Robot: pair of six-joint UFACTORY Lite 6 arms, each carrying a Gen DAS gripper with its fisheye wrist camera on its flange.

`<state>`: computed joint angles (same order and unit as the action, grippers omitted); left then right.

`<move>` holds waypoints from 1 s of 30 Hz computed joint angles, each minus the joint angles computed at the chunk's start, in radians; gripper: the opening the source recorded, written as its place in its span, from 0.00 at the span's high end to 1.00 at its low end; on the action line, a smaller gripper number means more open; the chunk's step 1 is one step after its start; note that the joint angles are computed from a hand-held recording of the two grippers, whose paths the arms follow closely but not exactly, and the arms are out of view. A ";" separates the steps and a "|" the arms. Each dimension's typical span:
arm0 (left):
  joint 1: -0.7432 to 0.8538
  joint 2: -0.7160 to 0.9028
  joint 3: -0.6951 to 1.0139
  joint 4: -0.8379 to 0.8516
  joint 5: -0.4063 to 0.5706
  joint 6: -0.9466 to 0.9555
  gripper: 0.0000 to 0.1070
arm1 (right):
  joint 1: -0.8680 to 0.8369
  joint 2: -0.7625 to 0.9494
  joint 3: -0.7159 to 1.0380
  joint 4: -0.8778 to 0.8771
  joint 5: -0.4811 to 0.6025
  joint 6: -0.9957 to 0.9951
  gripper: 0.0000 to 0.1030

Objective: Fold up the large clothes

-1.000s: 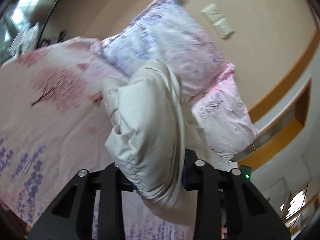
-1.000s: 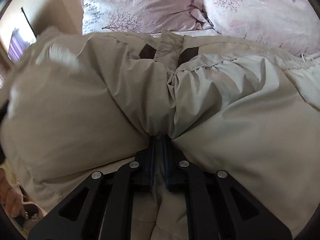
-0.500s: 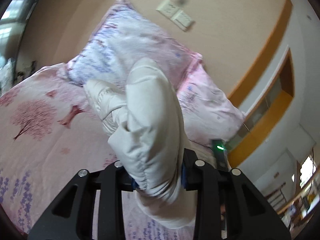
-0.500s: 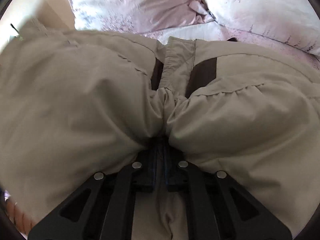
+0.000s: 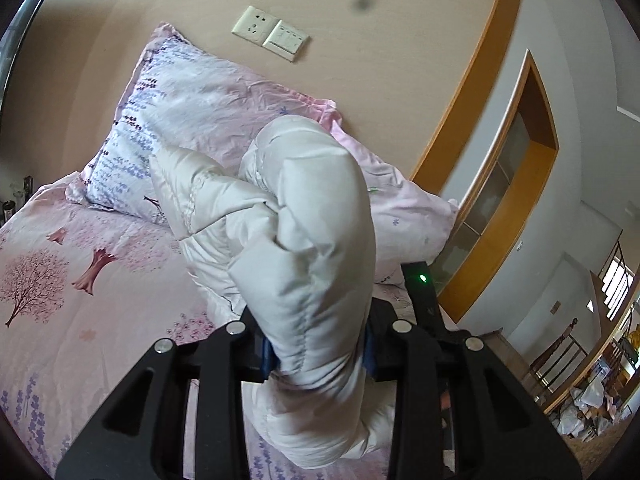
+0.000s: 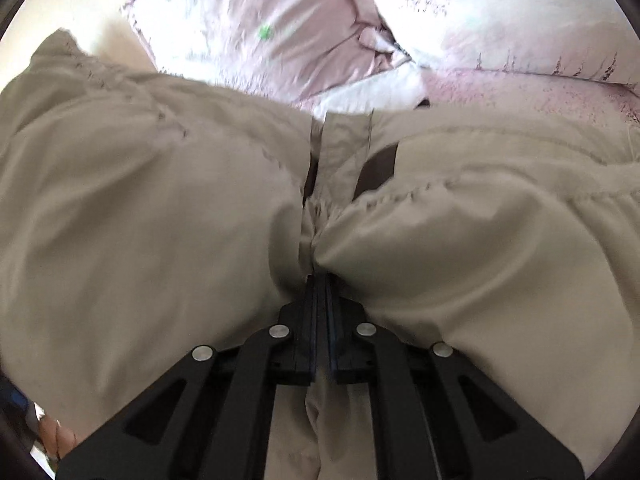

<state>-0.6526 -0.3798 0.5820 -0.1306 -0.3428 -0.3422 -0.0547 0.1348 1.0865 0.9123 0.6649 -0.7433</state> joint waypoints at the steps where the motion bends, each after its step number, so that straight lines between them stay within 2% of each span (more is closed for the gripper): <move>1: -0.009 0.004 0.006 -0.022 0.001 0.022 0.69 | 0.003 0.016 0.019 0.004 0.000 0.009 0.94; 4: -0.049 0.030 0.030 -0.113 0.001 0.121 0.69 | 0.057 0.129 0.131 -0.089 -0.016 0.128 0.94; 5: -0.069 0.052 0.047 -0.163 0.002 0.172 0.68 | 0.071 0.191 0.183 -0.119 0.013 0.162 0.98; 7: -0.098 0.085 0.071 -0.213 -0.004 0.222 0.68 | 0.077 0.261 0.249 -0.139 0.033 0.174 0.98; 10: -0.138 0.081 0.076 -0.242 -0.017 0.269 0.67 | 0.023 0.153 0.147 -0.048 0.051 0.049 0.98; 14: -0.189 0.130 0.118 -0.291 -0.035 0.326 0.66 | -0.171 -0.049 -0.044 0.127 0.167 -0.178 0.97; 18: -0.234 0.186 0.168 -0.304 -0.054 0.347 0.64 | -0.348 -0.185 -0.145 0.155 0.199 -0.285 0.96; 22: -0.281 0.262 0.234 -0.304 -0.065 0.365 0.64 | -0.483 -0.154 -0.148 0.182 0.224 -0.371 0.88; 26: -0.328 0.362 0.325 -0.292 -0.064 0.378 0.63 | -0.613 -0.123 -0.160 0.194 0.249 -0.421 0.88; 30: -0.371 0.528 0.486 -0.229 -0.019 0.367 0.61 | -0.740 -0.087 -0.153 0.209 0.279 -0.464 0.88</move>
